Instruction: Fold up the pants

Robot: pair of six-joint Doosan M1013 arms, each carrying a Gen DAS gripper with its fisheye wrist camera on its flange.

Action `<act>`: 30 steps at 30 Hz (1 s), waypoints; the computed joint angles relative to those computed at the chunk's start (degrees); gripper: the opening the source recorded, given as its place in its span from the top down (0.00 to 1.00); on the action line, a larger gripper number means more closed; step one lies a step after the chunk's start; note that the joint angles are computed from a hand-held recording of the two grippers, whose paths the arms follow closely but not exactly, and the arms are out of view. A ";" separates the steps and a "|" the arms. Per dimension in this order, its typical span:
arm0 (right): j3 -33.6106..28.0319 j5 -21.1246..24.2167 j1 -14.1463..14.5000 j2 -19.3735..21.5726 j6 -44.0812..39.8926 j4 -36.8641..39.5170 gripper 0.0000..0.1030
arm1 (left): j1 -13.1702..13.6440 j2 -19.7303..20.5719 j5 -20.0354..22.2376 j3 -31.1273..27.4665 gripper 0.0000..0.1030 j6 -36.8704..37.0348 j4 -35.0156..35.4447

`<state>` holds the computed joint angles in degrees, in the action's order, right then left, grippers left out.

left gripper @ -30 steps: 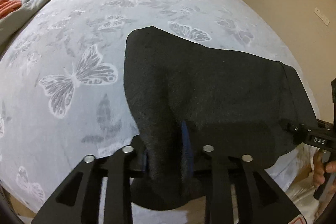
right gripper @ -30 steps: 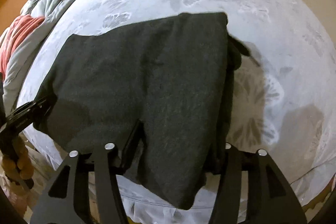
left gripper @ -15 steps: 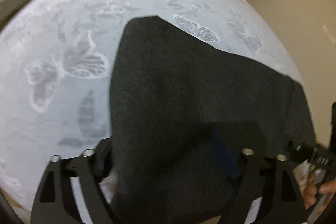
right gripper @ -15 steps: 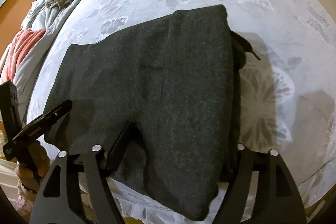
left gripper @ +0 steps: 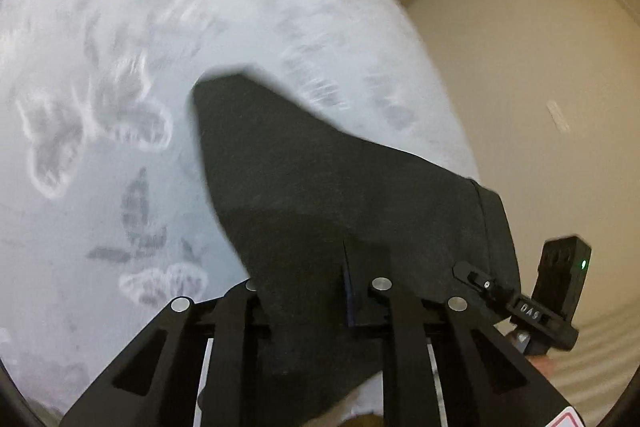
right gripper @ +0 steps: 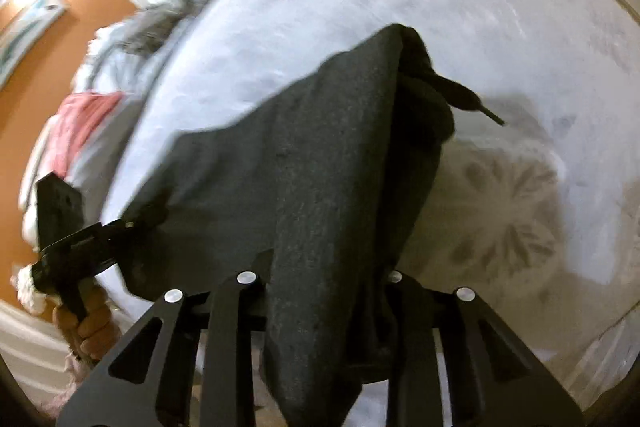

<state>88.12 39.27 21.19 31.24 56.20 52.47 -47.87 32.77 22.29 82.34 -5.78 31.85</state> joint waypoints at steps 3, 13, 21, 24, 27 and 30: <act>4.22 -1.48 0.17 -4.51 -10.83 8.87 0.77 | -2.63 -2.63 4.69 -0.79 0.86 -2.56 9.89; 6.41 -5.35 0.86 -13.74 -39.70 31.96 0.77 | -7.51 -8.64 16.79 -3.59 0.86 -10.42 37.57; -5.37 -5.47 1.94 -8.69 -48.75 40.34 0.76 | -5.58 -7.93 23.76 -9.87 0.86 -5.08 48.28; -10.26 -6.07 2.27 -5.72 -48.77 40.23 0.76 | -3.58 -6.48 24.00 -12.31 0.85 -2.04 49.34; -16.53 -7.59 2.53 -1.33 -44.06 36.82 0.75 | -0.36 -4.28 23.11 -14.87 0.84 0.63 46.97; -24.99 -10.91 2.94 5.48 -31.63 25.93 0.66 | 4.16 -0.64 20.99 -17.33 0.75 4.12 39.02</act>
<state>63.13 28.36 24.14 36.72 24.57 78.40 -43.72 32.13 43.28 65.01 -1.66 70.86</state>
